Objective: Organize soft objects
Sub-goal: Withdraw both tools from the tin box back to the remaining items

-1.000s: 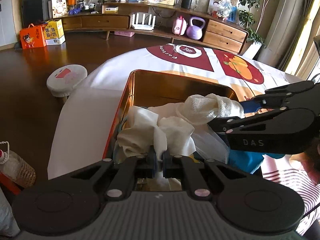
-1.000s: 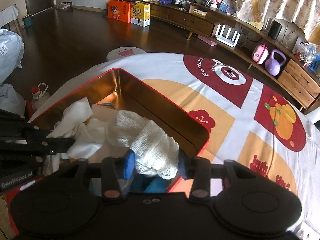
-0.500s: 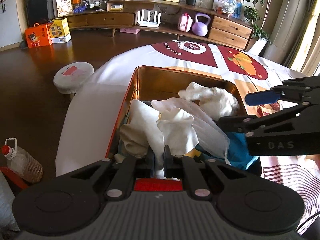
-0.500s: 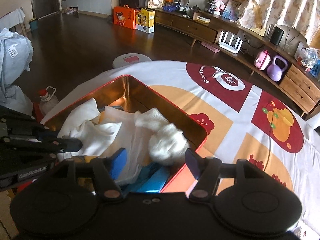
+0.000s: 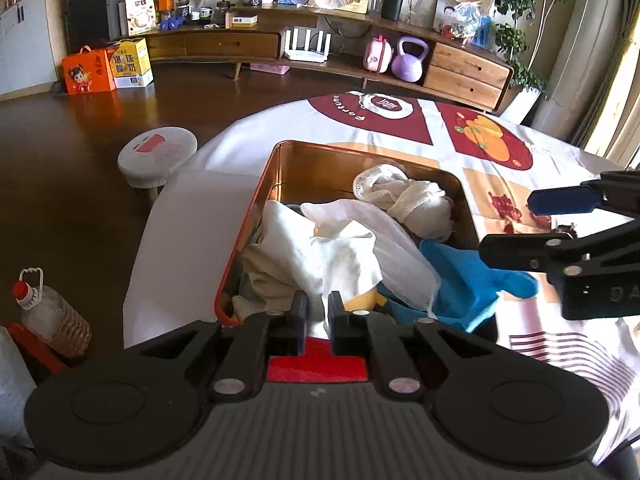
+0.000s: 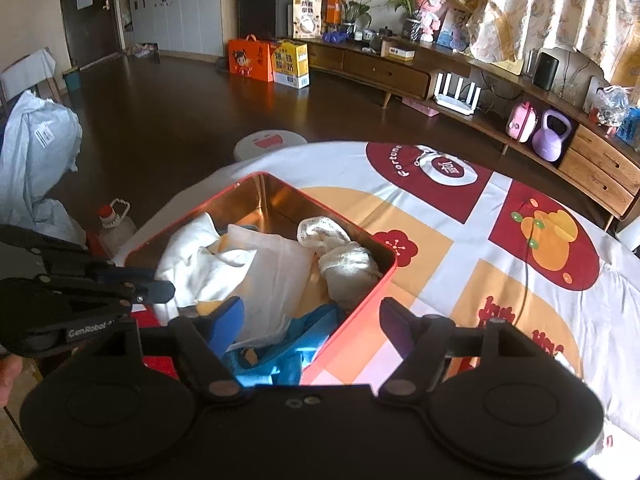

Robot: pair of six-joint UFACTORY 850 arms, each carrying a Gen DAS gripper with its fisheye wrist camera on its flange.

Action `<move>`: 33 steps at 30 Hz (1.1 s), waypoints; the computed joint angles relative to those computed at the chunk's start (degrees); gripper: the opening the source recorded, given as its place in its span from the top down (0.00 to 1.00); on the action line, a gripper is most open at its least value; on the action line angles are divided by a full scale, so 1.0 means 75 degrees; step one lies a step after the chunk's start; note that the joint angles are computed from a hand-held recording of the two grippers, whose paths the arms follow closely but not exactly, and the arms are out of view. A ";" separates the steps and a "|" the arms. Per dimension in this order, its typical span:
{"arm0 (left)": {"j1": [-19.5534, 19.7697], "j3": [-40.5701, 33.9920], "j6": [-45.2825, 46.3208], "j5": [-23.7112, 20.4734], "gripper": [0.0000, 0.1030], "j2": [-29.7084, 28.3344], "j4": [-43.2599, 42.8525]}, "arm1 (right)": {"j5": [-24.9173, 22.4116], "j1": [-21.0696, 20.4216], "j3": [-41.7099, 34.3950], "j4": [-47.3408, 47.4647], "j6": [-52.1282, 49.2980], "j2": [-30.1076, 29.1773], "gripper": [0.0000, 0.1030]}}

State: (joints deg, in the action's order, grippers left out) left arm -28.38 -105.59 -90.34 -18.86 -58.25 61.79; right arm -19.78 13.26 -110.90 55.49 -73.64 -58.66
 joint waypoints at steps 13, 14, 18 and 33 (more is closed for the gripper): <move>-0.0462 0.0795 -0.2716 -0.0290 0.30 0.0695 0.2732 | -0.0526 -0.0539 0.2007 0.4070 -0.3788 0.1384 0.18; -0.0498 0.0820 -0.2857 -0.0334 0.29 0.0725 0.2867 | -0.0600 -0.0590 0.2160 0.4307 -0.4025 0.1487 0.17; -0.0631 0.0970 -0.3685 -0.0403 0.27 0.0890 0.3612 | -0.0864 -0.0796 0.2735 0.5090 -0.4810 0.1860 0.11; -0.1116 0.0518 -0.4921 -0.0087 0.16 0.0794 0.4931 | -0.1812 -0.1791 0.4432 0.7215 -0.6710 0.2749 0.00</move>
